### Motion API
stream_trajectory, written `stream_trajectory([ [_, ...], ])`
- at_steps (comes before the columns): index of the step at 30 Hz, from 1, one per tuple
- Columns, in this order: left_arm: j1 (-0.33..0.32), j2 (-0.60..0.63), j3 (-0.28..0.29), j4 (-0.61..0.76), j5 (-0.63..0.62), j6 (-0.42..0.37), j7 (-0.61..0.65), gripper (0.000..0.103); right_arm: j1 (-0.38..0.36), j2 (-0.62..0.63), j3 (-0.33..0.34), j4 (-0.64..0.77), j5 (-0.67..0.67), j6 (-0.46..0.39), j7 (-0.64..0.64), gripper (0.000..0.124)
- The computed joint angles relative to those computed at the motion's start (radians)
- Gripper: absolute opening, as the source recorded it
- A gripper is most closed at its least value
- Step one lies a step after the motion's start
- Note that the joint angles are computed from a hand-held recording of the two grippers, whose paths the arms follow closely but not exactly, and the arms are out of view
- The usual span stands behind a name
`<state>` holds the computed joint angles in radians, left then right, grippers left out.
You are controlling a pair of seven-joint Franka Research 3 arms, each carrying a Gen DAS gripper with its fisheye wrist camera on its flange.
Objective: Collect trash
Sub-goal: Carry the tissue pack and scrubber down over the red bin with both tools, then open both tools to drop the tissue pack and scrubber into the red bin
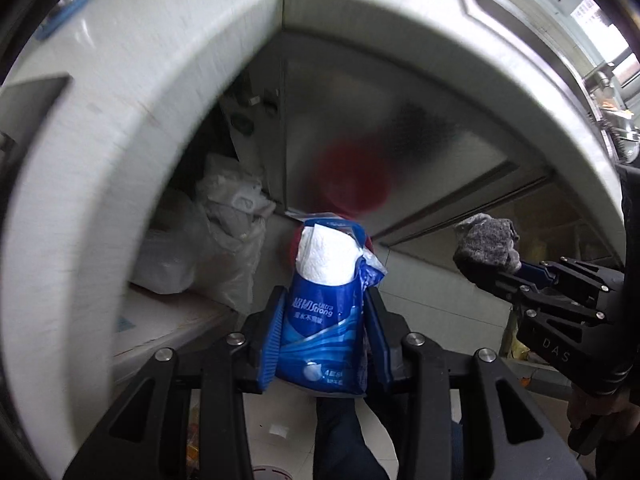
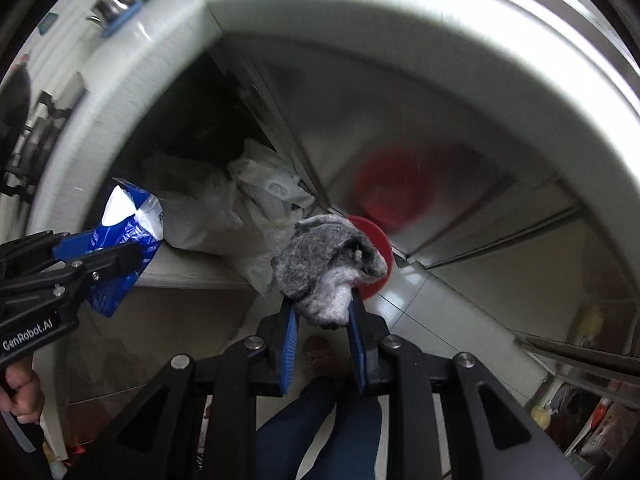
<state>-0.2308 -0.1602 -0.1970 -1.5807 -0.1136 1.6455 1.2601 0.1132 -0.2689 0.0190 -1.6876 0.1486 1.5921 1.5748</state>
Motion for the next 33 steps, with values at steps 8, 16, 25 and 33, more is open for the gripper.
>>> stream_trajectory([
  [8, -0.011, 0.038, -0.010, -0.221, -0.016, 0.202, 0.025, 0.036, -0.009, -0.003, -0.006, -0.246, 0.007, 0.189, -0.008, 0.021],
  [16, -0.028, 0.105, -0.026, -0.372, -0.017, 0.402, 0.074, 0.036, -0.002, 0.044, -0.012, -0.416, 0.052, 0.407, -0.037, 0.021],
  [25, -0.026, 0.245, -0.040, -0.386, 0.043, 0.502, 0.022, 0.036, 0.004, 0.141, -0.018, -0.486, 0.063, 0.527, -0.088, 0.021],
  [33, -0.011, 0.320, -0.050, -0.351, 0.057, 0.496, 0.048, 0.036, 0.006, 0.210, -0.020, -0.463, 0.055, 0.572, -0.096, 0.022],
])
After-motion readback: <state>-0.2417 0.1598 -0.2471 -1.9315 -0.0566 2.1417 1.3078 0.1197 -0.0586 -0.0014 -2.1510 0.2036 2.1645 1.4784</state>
